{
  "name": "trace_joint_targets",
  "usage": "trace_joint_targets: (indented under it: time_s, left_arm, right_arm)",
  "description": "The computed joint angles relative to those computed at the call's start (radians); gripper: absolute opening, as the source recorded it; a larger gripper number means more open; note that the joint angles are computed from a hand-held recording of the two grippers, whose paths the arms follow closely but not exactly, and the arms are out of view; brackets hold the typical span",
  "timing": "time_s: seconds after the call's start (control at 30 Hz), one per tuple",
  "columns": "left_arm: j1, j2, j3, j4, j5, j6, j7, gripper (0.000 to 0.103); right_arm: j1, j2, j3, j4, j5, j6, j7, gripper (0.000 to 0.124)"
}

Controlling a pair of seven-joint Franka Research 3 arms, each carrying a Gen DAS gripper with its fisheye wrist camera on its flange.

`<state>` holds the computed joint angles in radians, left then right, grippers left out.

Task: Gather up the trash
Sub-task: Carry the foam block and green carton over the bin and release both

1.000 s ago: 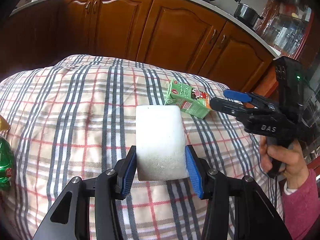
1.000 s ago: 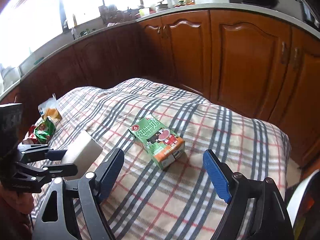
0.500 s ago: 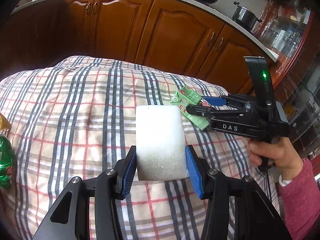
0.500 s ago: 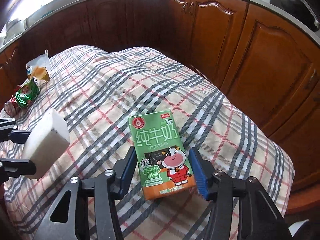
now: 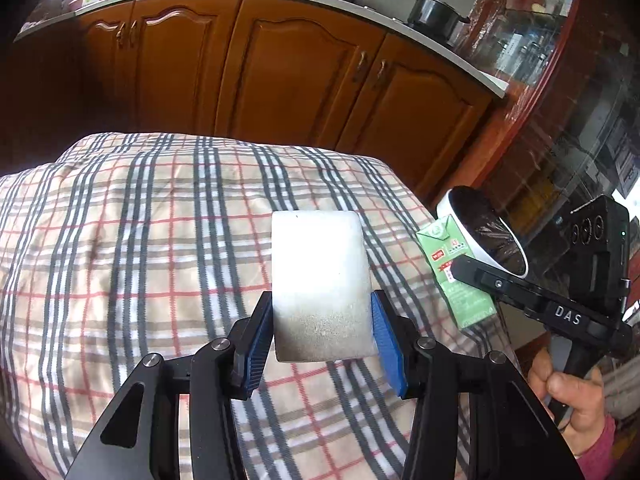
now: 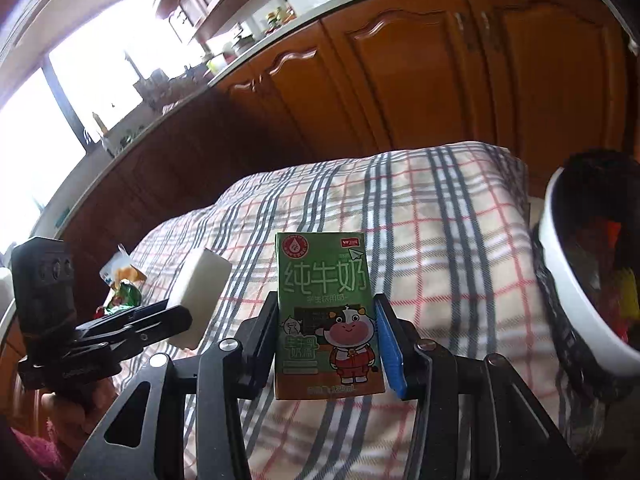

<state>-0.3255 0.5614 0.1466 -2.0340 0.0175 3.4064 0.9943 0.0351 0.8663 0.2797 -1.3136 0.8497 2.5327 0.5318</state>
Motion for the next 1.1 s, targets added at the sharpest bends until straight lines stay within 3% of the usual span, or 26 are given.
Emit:
trace_joint_targets:
  time_s: [0.2, 0.5, 0.8, 0.93, 1.1]
  left_arm:
    - [-0.114, 0.014, 0.077, 0.035, -0.011, -0.038, 0.029, 0.046]
    - [-0.212, 0.028, 0.141, 0.080, 0.015, -0.074, 0.007, 0.046]
    - [-0.211, 0.050, 0.131, 0.158, 0.086, -0.113, -0.023, 0.046]
    - [-0.176, 0.079, 0.093, 0.230, 0.142, -0.145, -0.037, 0.046]
    - [-0.082, 0.136, -0.005, 0.354, 0.218, -0.194, -0.046, 0.046]
  right_arm:
    - [-0.100, -0.111, 0.045, -0.192, 0.193, 0.078, -0.112, 0.046]
    - [-0.121, -0.183, 0.021, -0.294, 0.387, 0.083, -0.238, 0.046]
    - [-0.116, -0.214, -0.021, -0.307, 0.512, 0.080, -0.314, 0.046]
    - [-0.123, -0.221, -0.042, -0.309, 0.548, 0.081, -0.339, 0.046]
    - [-0.124, -0.209, -0.062, -0.275, 0.557, 0.108, -0.326, 0.046]
